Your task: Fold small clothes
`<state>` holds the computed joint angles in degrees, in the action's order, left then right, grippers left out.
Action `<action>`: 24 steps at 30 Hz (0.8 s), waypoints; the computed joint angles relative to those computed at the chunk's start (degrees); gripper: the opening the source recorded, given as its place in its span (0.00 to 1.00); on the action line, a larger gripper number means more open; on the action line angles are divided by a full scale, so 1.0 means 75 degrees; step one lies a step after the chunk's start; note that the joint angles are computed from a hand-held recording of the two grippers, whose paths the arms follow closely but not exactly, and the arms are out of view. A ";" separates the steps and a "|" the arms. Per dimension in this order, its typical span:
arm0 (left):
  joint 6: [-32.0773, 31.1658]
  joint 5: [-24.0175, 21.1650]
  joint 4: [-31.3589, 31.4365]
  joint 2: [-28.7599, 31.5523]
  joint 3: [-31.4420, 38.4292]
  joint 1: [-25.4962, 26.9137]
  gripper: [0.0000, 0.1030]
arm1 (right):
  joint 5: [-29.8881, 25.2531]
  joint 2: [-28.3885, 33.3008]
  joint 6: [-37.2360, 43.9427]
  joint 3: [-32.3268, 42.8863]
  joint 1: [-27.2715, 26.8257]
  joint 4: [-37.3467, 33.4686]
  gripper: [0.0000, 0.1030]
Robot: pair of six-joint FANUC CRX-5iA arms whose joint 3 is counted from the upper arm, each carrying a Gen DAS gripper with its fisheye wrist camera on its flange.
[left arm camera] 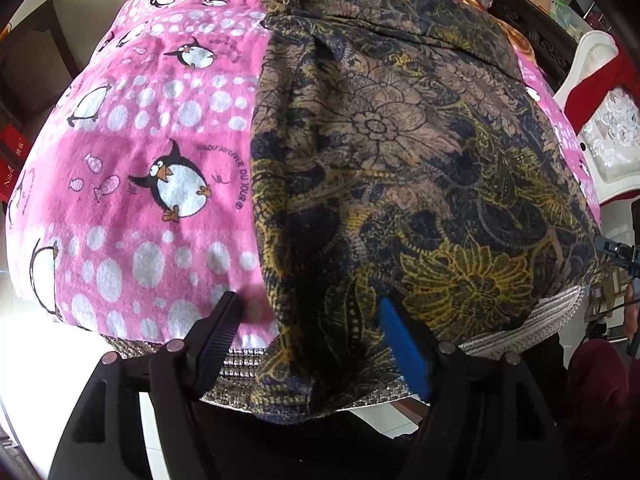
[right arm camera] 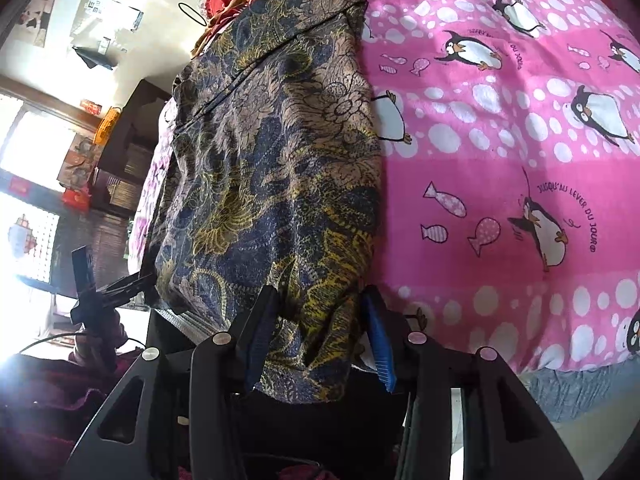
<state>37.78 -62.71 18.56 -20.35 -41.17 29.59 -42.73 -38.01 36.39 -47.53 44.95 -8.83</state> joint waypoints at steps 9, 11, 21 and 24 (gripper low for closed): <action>0.0013 0.0043 -0.0100 0.0093 0.0048 -0.0135 0.75 | -0.0027 0.0007 0.0322 0.0031 0.0037 0.0006 0.34; -0.0128 -0.0095 -0.0100 0.0144 0.0099 -0.0112 0.58 | 0.0022 -0.0050 0.0596 0.0066 -0.0135 -0.0247 0.22; -0.0748 -0.1791 0.1540 0.1304 0.0798 0.0703 0.05 | 0.0979 -0.0387 0.0626 0.0219 -0.0330 0.0240 0.14; -0.0697 -0.1897 0.2328 0.1614 0.1105 0.0780 0.05 | 0.1385 -0.0011 0.1375 0.0696 -0.0954 -0.0219 0.14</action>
<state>32.55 -76.94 36.02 -8.24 -32.88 35.44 -32.34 -38.09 46.71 -42.31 37.80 -10.47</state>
